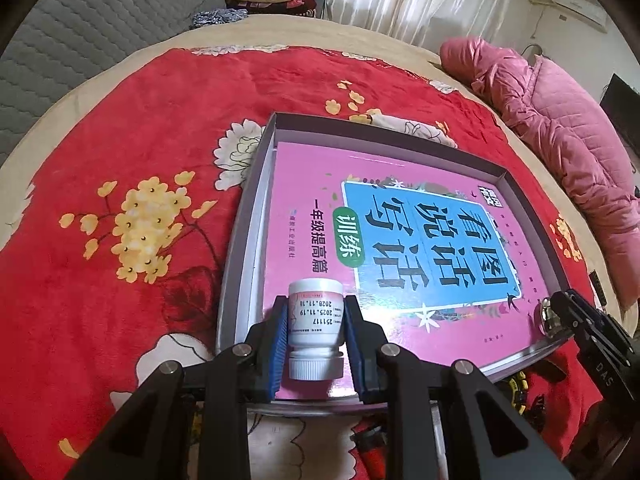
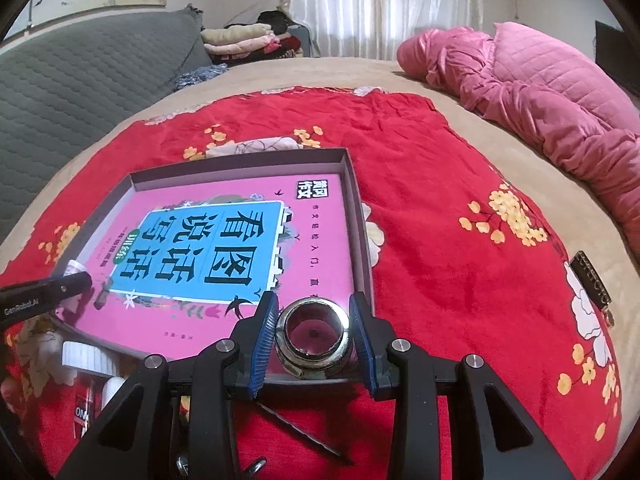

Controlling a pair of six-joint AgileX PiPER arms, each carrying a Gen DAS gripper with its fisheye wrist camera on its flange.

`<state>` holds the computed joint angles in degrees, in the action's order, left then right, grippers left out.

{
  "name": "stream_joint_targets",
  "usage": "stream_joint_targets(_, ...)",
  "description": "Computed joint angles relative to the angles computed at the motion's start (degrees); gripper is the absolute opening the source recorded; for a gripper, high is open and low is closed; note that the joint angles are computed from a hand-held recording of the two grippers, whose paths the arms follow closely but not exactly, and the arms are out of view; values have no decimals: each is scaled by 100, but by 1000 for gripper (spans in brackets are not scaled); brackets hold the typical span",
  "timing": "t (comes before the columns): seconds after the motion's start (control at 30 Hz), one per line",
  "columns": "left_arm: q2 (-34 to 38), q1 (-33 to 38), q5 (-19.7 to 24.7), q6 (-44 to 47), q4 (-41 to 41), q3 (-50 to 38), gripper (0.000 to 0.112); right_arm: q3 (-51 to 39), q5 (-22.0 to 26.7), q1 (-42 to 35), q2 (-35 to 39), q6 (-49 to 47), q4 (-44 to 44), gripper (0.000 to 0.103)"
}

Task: Organize rigid objects
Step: 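Carry the pill bottle into the box with the left tool while the right tool carries the metal cup in, then open both tools to release the bottle and cup in the box, then withdraw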

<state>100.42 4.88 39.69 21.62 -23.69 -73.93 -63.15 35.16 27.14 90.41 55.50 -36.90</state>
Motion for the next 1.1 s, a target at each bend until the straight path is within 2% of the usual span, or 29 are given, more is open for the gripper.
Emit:
stream_joint_targets(0.93,-129,94,79,327,-266,130,27,74,113,132,-70,65,-175,40)
stream_joint_targets(1.03,-170,96,60,327,-265,157,27,125,116,156,-123,75,-209,41)
stream_joint_targets(1.1,-207,135,67,397,-360,190,27,146,84,171,-157,71,-190,45)
